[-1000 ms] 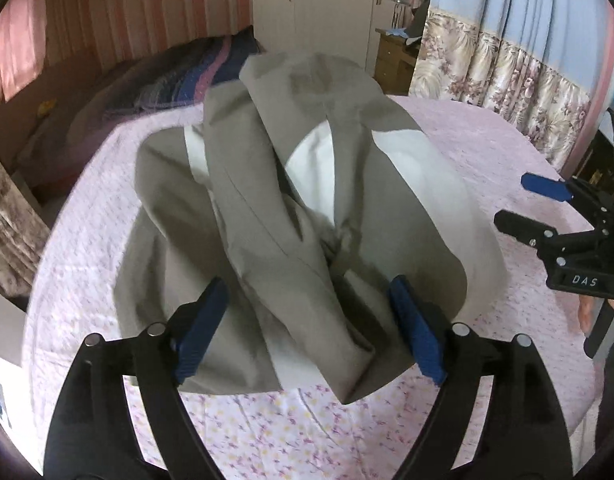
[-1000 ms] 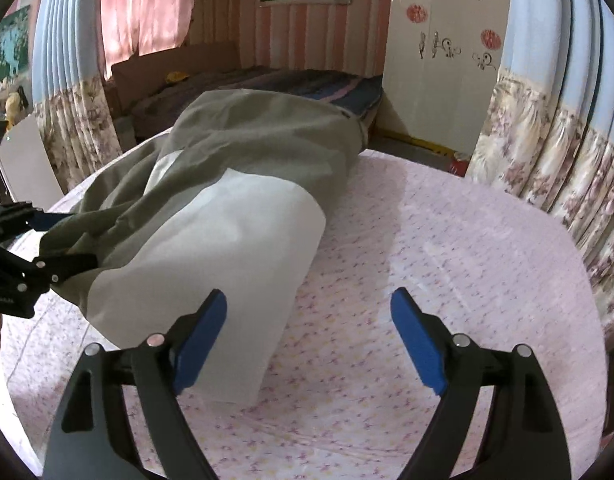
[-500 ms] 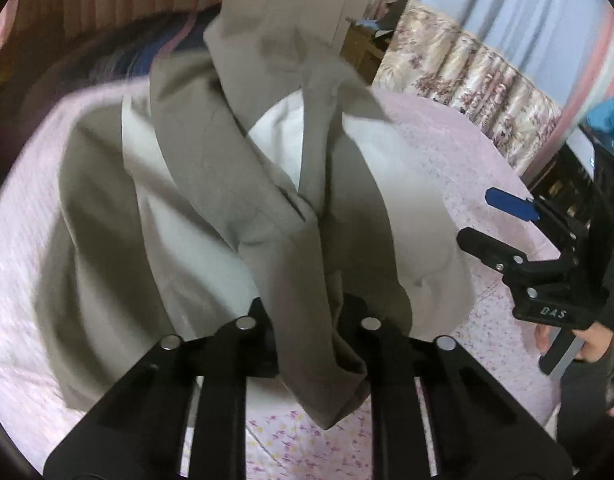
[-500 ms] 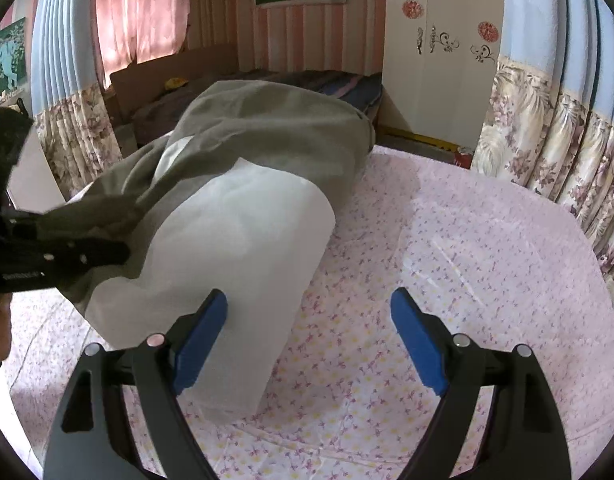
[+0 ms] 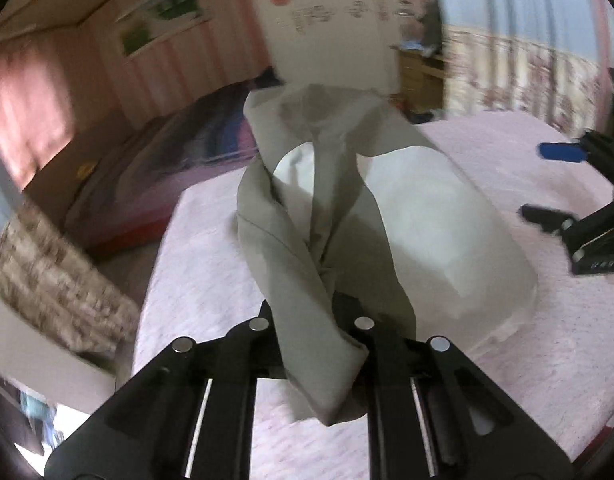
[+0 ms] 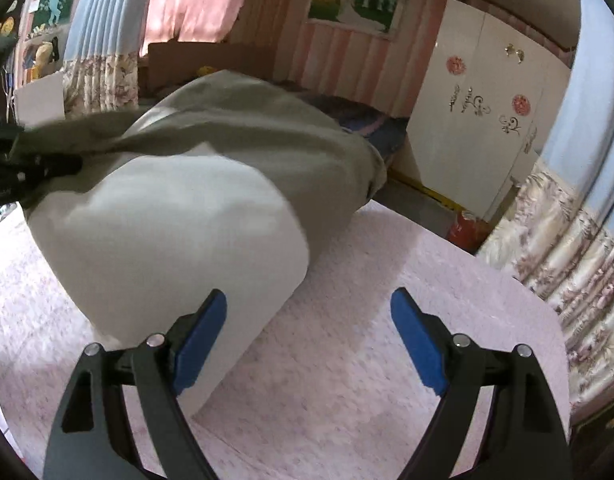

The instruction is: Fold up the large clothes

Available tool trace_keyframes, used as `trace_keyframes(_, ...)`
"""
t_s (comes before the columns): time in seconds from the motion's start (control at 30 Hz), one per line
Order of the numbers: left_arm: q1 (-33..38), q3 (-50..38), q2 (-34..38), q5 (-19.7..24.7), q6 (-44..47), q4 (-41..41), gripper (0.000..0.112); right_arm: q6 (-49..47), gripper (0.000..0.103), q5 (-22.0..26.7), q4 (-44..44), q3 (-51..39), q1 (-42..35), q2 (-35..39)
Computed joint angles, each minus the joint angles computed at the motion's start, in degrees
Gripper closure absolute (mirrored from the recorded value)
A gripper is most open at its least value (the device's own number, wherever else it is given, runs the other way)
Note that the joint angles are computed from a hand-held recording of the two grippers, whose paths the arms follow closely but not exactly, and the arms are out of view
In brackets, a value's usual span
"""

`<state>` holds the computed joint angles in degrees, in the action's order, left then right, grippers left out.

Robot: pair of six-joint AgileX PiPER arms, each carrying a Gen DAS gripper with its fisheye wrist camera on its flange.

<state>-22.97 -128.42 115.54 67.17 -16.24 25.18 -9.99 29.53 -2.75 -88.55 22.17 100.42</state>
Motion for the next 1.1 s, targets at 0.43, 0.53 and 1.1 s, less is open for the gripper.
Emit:
trace_keyframes(0.43, 7.0, 17.3, -5.6, -11.2, -2.5, -10.3, 0.103, 2.9, 0.019, 5.4, -6.0, -10.9, 9.0, 5.9)
trace_keyframes(0.53, 6.5, 18.0, -5.6, -12.3, -1.5, -12.2, 0.103, 3.4, 0.019, 9.3, -7.3, -13.5, 9.8, 8.1)
trace_keyframes(1.1, 14.3, 28.5, -3.1, -22.4, 2.7, -21.5, 0.017, -0.4, 0.008, -0.9, 3.3, -2.5, 3.2, 10.1)
